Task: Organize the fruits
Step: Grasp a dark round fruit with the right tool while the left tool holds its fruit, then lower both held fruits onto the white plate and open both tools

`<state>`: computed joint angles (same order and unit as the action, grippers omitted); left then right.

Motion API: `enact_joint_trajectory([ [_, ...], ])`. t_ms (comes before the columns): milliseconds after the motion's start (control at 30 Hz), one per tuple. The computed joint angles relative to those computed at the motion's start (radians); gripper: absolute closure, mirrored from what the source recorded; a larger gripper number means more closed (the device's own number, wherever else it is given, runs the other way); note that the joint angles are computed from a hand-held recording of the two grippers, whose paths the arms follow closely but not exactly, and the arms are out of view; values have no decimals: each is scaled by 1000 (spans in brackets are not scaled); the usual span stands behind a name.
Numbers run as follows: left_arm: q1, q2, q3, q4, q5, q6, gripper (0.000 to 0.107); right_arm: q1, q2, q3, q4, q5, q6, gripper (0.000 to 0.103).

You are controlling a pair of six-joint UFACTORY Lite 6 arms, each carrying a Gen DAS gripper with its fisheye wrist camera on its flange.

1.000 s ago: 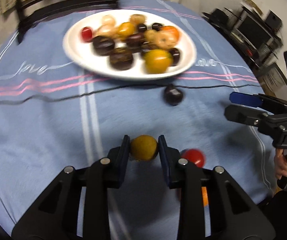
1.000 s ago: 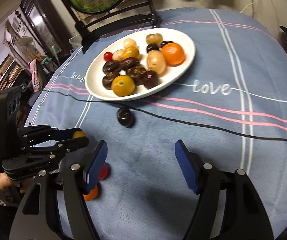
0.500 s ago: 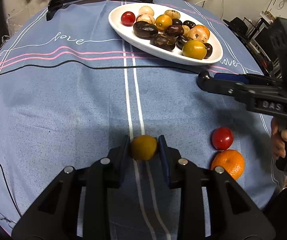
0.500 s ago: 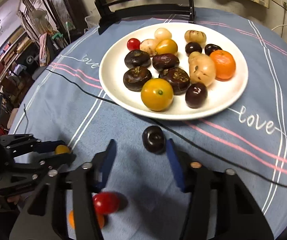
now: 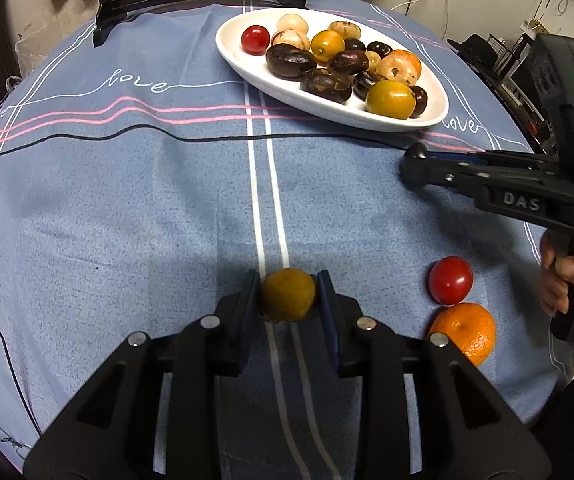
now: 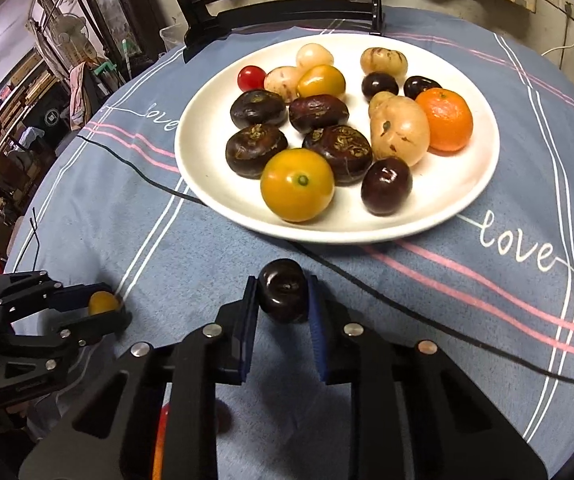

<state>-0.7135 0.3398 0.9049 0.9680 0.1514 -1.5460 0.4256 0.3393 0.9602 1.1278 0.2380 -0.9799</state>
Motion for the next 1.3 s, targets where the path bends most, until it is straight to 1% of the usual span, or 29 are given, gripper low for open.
enact_joint_trajectory([
  [267,-33,11,1,200,41,-189,77,7,-168,-152,31,4,4,79],
  [367,-42,12,-2,254,53,-241,77,5,-237,-211,8,7,39,79],
  [467,-57,18,4,267,75,-248,77,-2,-301,-257,-26,8,83,79],
  [567,-56,11,-8,323,72,-310,78,-13,-368,-301,-72,3,135,79],
  [700,-63,-20,-17,351,85,-345,78,-26,-464,-362,-140,5,211,79],
  [800,-79,-37,2,304,118,-289,78,-27,-538,-405,-220,5,292,79],
  [1000,-84,-61,87,130,179,-72,78,-63,-688,-467,-350,35,415,79],
  [1133,-74,-58,171,31,214,63,78,-105,-738,-473,-335,66,398,79],
  [1300,-59,-16,311,-83,257,234,78,-158,-744,-448,-279,99,328,79],
])
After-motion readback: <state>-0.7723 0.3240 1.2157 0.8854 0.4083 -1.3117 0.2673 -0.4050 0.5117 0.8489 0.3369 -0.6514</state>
